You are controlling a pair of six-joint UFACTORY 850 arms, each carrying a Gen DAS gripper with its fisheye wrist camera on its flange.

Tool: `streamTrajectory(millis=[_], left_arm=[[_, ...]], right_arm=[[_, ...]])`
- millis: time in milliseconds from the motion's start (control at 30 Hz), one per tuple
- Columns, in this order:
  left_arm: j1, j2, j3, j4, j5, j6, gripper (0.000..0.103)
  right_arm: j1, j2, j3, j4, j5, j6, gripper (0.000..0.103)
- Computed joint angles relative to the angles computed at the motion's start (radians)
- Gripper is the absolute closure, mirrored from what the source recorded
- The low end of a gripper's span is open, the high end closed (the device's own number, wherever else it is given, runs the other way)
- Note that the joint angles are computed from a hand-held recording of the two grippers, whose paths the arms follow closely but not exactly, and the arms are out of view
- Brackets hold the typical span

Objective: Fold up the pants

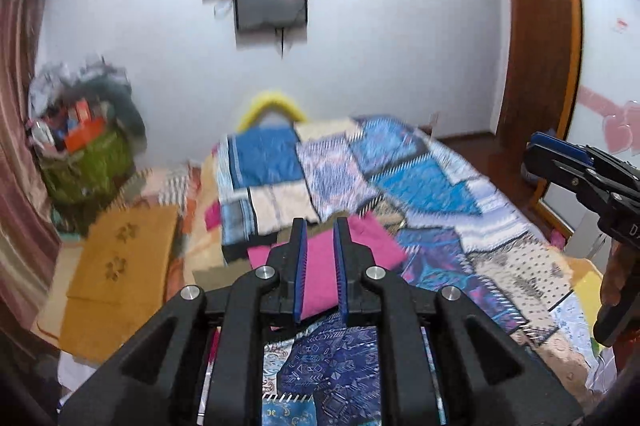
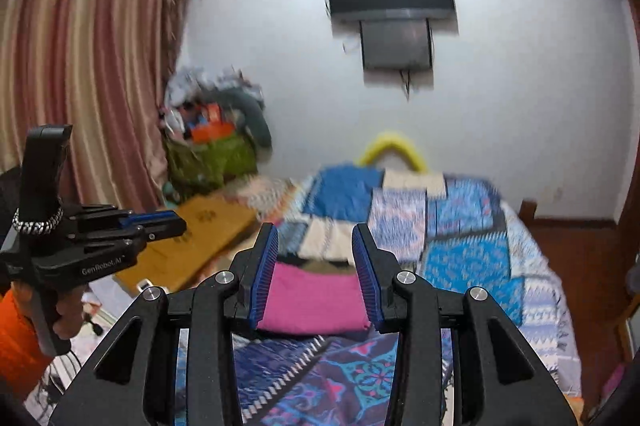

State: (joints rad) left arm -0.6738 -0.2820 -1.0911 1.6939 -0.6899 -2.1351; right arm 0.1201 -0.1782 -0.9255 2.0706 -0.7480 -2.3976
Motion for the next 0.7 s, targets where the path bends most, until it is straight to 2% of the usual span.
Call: streamTrajectory(millis=[133, 233, 300, 333, 400, 500, 533, 600, 700], left_arm=[[-0.109, 0.066, 0.059, 0.029, -0.150, -0.051, 0.089], [-0.173, 0.098, 0.091, 0.036, -0.240, -0.095, 0.074], [-0.209, 0.111, 0.108, 0.040, -0.305, -0.119, 0.056], [-0.227, 0.116, 0.115, 0.041, -0.337, -0.128, 0.052], [-0.255, 0.125, 0.127, 0.041, -0.375, -0.142, 0.036], [-0.278, 0.133, 0.136, 0.034, -0.406, -0.151, 0.018], [-0.283, 0.133, 0.139, 0.033, -0.417, -0.155, 0.015], [-0.288, 0.135, 0.142, 0.030, -0.424, -0.163, 0.008], [-0.295, 0.147, 0.157, 0.036, -0.422, -0.194, 0.002]], right_arm=[[-0.025, 0.112, 0.111, 0.050, -0.093, -0.049, 0.068], [-0.040, 0.175, 0.178, 0.086, -0.143, -0.082, 0.065], [-0.043, 0.212, 0.219, 0.123, -0.161, -0.112, 0.050], [-0.043, 0.232, 0.243, 0.152, -0.173, -0.130, 0.047], [-0.043, 0.251, 0.267, 0.184, -0.182, -0.147, 0.033], [-0.043, 0.273, 0.293, 0.222, -0.189, -0.160, 0.017], [-0.042, 0.279, 0.300, 0.233, -0.193, -0.163, 0.014], [-0.039, 0.285, 0.304, 0.245, -0.187, -0.163, 0.002], [-0.027, 0.301, 0.317, 0.277, -0.169, -0.188, 0.000]])
